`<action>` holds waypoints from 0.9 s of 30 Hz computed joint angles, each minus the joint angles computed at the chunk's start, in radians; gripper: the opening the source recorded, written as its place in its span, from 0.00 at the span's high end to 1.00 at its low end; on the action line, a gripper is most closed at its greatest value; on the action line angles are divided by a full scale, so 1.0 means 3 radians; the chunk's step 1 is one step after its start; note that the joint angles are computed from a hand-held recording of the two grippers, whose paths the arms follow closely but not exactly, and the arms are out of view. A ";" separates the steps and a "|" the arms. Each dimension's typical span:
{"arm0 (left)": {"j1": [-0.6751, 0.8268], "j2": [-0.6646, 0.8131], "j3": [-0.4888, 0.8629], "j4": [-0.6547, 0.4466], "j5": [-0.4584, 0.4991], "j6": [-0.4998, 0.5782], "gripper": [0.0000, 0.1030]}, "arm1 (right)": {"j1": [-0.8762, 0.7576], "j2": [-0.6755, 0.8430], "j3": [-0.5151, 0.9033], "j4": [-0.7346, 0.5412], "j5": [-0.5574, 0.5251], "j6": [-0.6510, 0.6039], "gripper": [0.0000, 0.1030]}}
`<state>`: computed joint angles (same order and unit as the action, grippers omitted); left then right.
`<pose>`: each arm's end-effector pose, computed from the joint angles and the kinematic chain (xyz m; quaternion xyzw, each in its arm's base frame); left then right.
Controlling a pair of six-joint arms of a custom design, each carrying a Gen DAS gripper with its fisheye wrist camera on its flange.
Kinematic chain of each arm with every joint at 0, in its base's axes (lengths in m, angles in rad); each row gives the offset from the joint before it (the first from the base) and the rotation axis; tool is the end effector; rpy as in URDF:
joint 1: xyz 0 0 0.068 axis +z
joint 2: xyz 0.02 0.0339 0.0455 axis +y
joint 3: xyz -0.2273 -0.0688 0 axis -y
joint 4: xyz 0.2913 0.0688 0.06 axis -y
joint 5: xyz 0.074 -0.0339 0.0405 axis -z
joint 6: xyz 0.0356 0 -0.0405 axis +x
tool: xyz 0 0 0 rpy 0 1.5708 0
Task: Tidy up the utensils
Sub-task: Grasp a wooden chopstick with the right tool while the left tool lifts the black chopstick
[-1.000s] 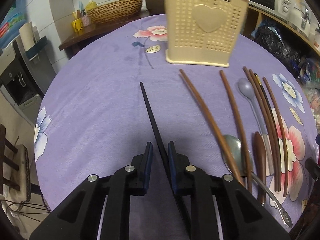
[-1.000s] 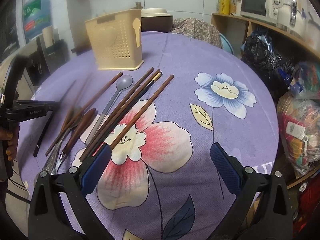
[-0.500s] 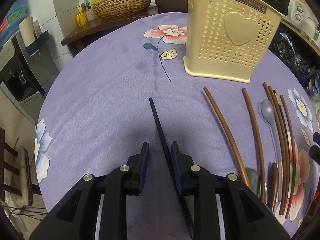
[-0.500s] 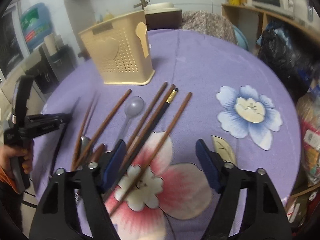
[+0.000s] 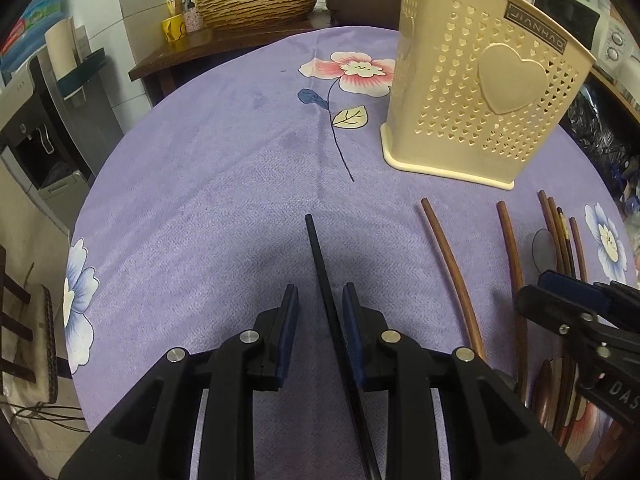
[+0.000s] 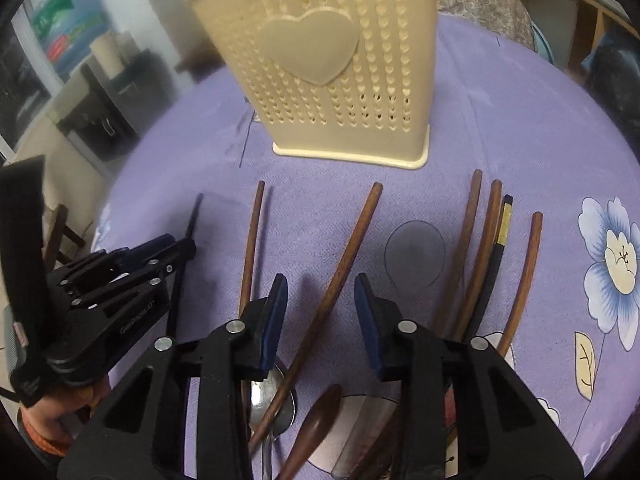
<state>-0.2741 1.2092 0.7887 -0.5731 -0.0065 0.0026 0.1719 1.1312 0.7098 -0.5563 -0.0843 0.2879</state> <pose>0.2791 -0.0782 0.1701 0.1313 0.9496 -0.0354 0.2824 0.2703 0.0500 0.1640 0.0431 0.9546 0.1058 0.2751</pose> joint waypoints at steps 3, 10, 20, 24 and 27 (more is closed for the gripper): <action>-0.0023 0.0014 0.0002 0.0026 -0.0034 0.0017 0.77 | 0.0090 0.0197 0.0068 0.0016 0.0135 0.0080 0.68; -0.0051 0.0260 0.0216 0.0010 -0.0113 0.0006 0.82 | 0.0084 0.0832 0.0550 0.0110 0.0360 0.0184 0.77; -0.0108 0.0501 0.0443 -0.0030 -0.0249 -0.0080 0.92 | 0.0063 0.1359 0.0970 0.0263 0.0486 0.0392 0.90; -0.0052 0.0404 0.0381 -0.0016 -0.0132 -0.0098 0.93 | -0.0037 0.1242 0.0839 0.0454 0.0227 0.0390 0.90; 0.0016 0.0193 0.0310 -0.0030 0.0037 -0.0100 0.93 | -0.0086 0.0977 0.0698 0.0565 0.0063 0.0360 0.91</action>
<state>-0.2694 1.2670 0.8817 -0.5822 0.0046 -0.0275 0.1460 1.4243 0.9191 -0.3868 -0.0656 0.3958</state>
